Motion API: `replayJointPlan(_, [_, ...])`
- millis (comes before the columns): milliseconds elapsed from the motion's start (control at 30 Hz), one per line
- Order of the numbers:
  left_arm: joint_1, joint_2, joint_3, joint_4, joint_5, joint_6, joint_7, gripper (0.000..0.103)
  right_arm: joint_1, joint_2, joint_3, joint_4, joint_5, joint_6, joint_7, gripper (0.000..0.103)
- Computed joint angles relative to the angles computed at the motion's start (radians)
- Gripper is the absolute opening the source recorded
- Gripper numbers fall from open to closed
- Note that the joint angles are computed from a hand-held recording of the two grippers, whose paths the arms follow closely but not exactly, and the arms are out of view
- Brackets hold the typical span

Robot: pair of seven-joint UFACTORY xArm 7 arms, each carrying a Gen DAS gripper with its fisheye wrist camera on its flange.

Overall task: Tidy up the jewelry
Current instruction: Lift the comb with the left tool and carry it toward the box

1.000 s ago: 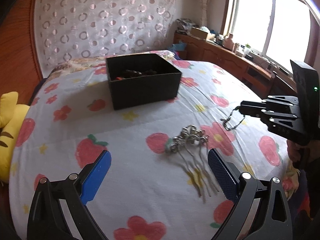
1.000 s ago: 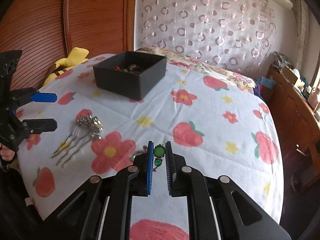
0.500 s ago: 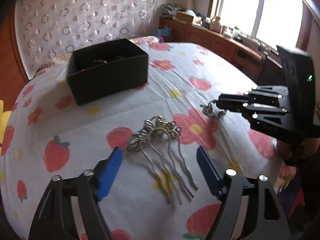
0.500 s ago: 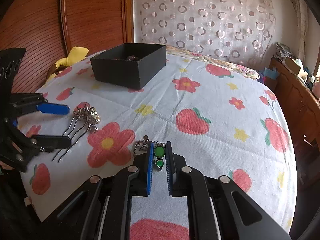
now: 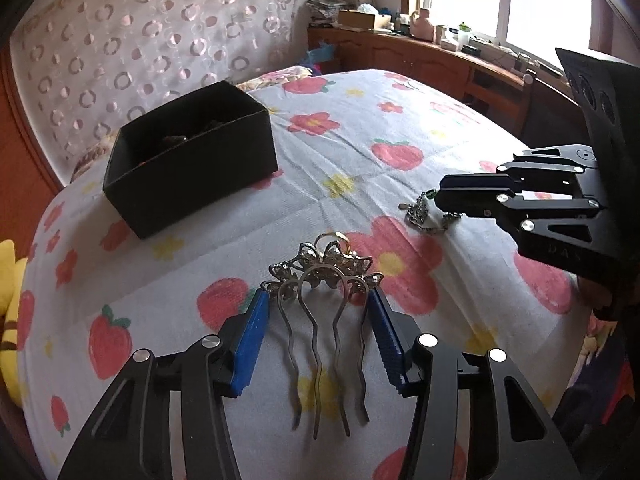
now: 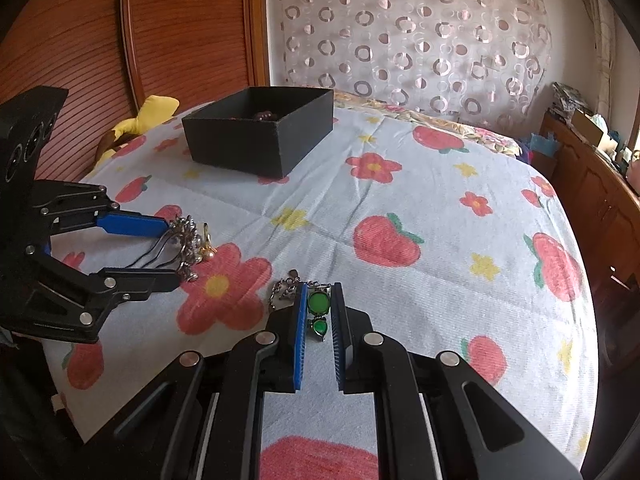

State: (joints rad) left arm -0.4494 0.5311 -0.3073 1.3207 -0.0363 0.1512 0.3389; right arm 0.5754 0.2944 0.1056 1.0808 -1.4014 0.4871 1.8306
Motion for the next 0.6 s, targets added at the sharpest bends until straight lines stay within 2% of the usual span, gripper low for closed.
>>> replayJointPlan(200, [0.128,-0.037,-0.12,-0.076,-0.086,-0.037,0.077,0.049,0.001,0.001,-0.001,0.001,-0.008,0.001,0.012,0.013])
replayJointPlan(433, [0.215,-0.068,-0.198,-0.123,-0.157,-0.071,0.141,0.049,-0.001,0.0,0.0,-0.001,-0.009,-0.001,0.012,0.013])
replayJointPlan(600, [0.205,-0.063,-0.183,-0.112,-0.169,-0.071,0.144,0.049,0.0,0.0,0.0,0.0,-0.01,-0.001,0.013,0.013])
